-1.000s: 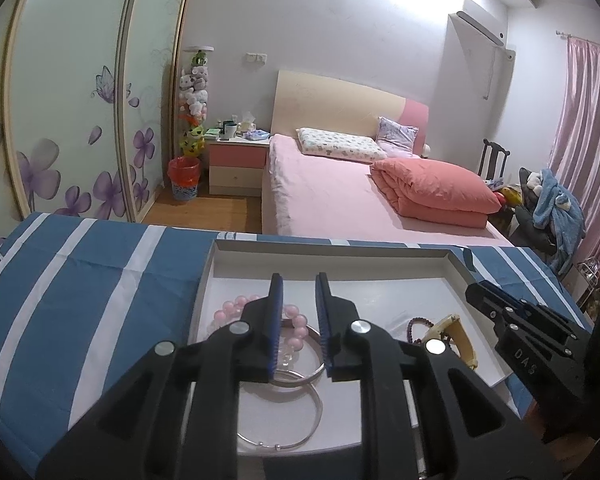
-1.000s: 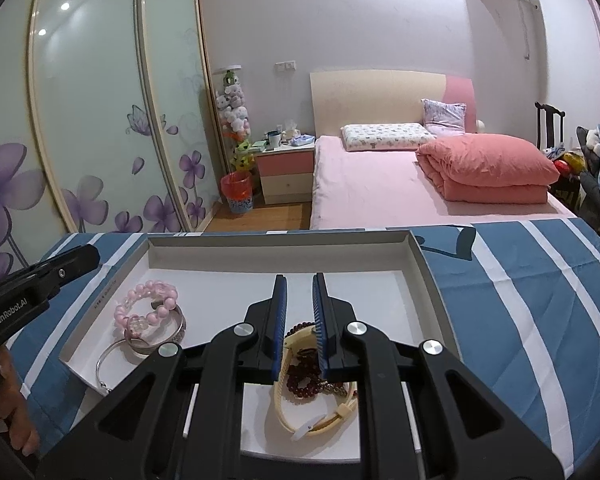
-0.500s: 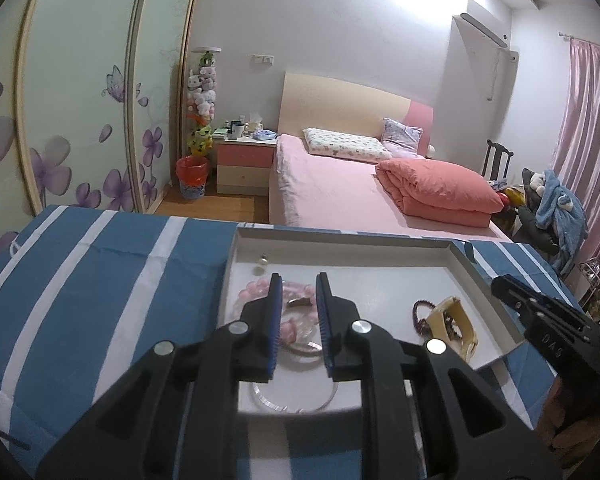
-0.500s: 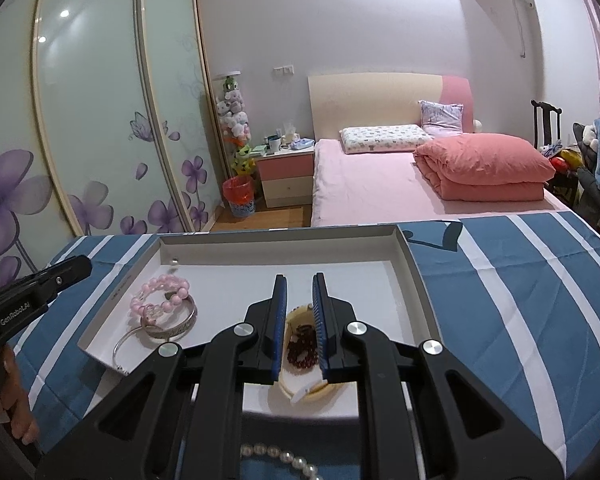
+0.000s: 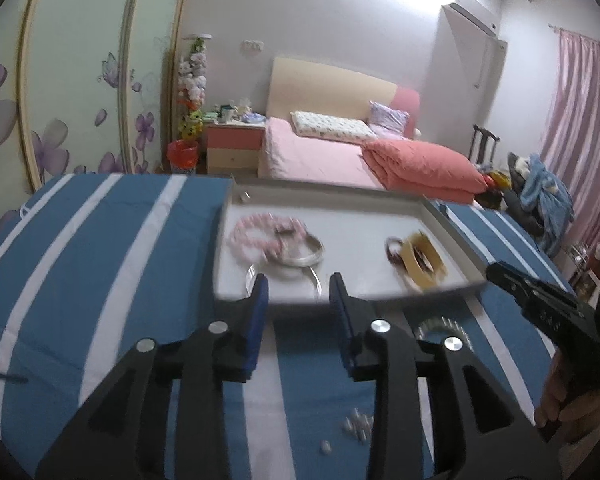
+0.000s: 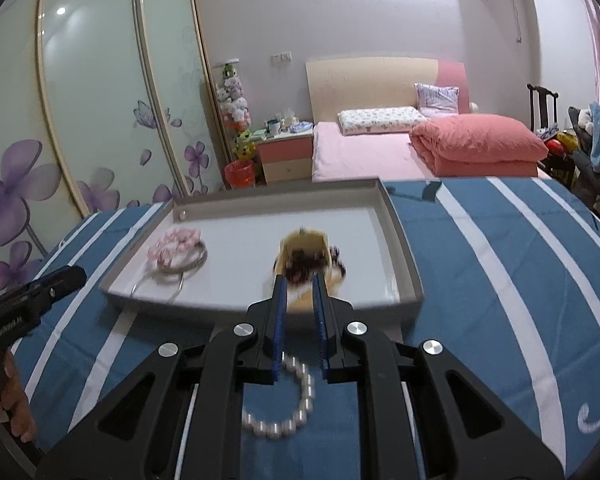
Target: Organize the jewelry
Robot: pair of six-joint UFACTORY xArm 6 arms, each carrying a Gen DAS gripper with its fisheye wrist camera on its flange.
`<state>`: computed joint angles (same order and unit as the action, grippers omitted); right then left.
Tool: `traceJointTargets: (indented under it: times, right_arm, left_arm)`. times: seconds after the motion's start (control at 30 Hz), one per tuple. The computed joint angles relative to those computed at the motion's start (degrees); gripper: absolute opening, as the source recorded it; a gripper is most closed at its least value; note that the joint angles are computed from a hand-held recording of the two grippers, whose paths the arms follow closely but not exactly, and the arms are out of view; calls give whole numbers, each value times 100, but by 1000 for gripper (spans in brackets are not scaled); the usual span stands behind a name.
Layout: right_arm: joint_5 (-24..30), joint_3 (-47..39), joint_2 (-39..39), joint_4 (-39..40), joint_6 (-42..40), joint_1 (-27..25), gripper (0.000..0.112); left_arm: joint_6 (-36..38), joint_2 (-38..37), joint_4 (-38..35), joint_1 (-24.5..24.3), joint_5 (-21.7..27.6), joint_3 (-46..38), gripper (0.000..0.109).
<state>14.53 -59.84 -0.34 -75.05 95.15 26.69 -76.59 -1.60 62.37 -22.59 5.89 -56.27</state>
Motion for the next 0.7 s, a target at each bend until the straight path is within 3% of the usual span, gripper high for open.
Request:
traceJointTargets:
  times: [0.07,0.2,0.43,0.57,0.7]
  right_arm:
    - [0,230,-166,35,33,42,14]
    - [-6,555,-399,164,81,111,14]
    - [-25,901,-660,83,321,122,14]
    - [-71,984,-716,86,351,99,14]
    - [-141,955,-671,132,307,75,14]
  left_arm:
    - [290,-160,-300,-132,-29,302,37]
    - [1525,-277,-1630,-415,-96,777,38]
    - [2905,-49,-2989,-895,391,735,38]
    - [3236,83,-3392,-980,715,624,38]
    - [3050,161,-3167,-1000,893,489,39]
